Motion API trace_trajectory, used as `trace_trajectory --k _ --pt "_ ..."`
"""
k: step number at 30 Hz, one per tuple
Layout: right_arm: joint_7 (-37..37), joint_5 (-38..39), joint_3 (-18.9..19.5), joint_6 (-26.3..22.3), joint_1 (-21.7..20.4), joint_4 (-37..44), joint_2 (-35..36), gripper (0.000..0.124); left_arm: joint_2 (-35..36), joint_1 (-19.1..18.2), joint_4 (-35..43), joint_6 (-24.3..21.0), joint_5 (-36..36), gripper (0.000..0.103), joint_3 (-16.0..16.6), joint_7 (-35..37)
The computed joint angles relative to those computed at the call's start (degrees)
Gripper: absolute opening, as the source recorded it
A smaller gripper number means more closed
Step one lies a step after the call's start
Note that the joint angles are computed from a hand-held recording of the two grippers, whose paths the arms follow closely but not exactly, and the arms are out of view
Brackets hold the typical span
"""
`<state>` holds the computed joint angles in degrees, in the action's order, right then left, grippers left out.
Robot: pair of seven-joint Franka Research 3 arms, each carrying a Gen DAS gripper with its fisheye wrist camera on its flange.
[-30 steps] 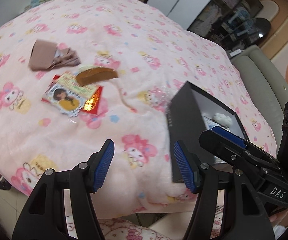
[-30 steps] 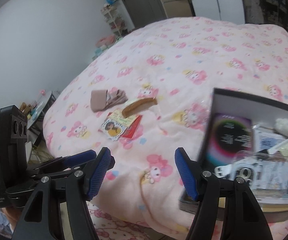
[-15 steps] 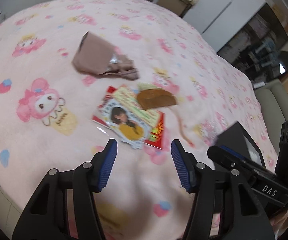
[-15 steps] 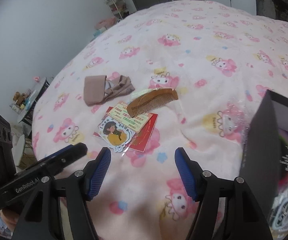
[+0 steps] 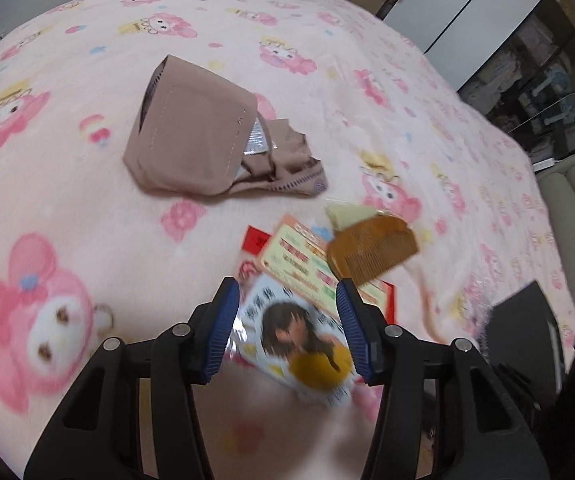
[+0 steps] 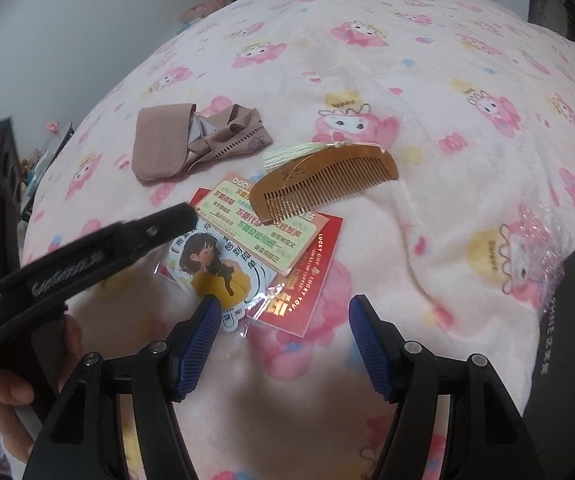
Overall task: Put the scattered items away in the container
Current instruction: 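Move the left tool toward the sticker card on the bedspread, then grasp the sticker card with the left tool and lift it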
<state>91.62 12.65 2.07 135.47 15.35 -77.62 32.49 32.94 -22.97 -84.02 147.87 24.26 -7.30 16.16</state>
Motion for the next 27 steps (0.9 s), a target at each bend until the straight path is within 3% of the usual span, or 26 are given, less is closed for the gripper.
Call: trace_trajectory --k 6,10,14,18,21,24,27 --pt "0.3 -0.5 -0.2 -1.7 0.2 1.6 1.5 0.064 2.7 1.2 3.3 -3.3 -4.3 0.051 -2.5 5.1" --pt "0.1 1.0 0.1 0.2 -0.6 -1.9 -1.2 0.064 2.1 3.8 0.4 3.3 -9.9 0.051 -7.1 12.3" --pt "1.7 -0.2 -1.1 1.9 -0.6 -3.1 -1.8 0.064 1.3 -0.6 0.8 1.8 -7.4 0.05 -1.4 6.2" --pt "0.7 1.1 -0.2 3.7 -1.5 -1.4 0.4 0.064 3.2 1.0 1.8 3.5 -9.0 0.049 -2.5 5.0" --pt "0.9 0.0 -0.5 -0.6 -1.4 3.4 4.0 0.064 4.7 2.3 3.5 4.3 -11.2 0.048 -4.8 8.0" --pt "-0.6 5.2 2.0 -3.5 -4.1 4.3 5.2 0.051 4.6 3.7 1.6 8.5 -14.9 0.046 -7.1 9.9" --pt "-3.6 6.7 2.4 -0.3 -4.3 -1.6 1.3 0.042 2.1 3.8 -2.3 10.6 -16.6 0.045 -7.4 9.7"
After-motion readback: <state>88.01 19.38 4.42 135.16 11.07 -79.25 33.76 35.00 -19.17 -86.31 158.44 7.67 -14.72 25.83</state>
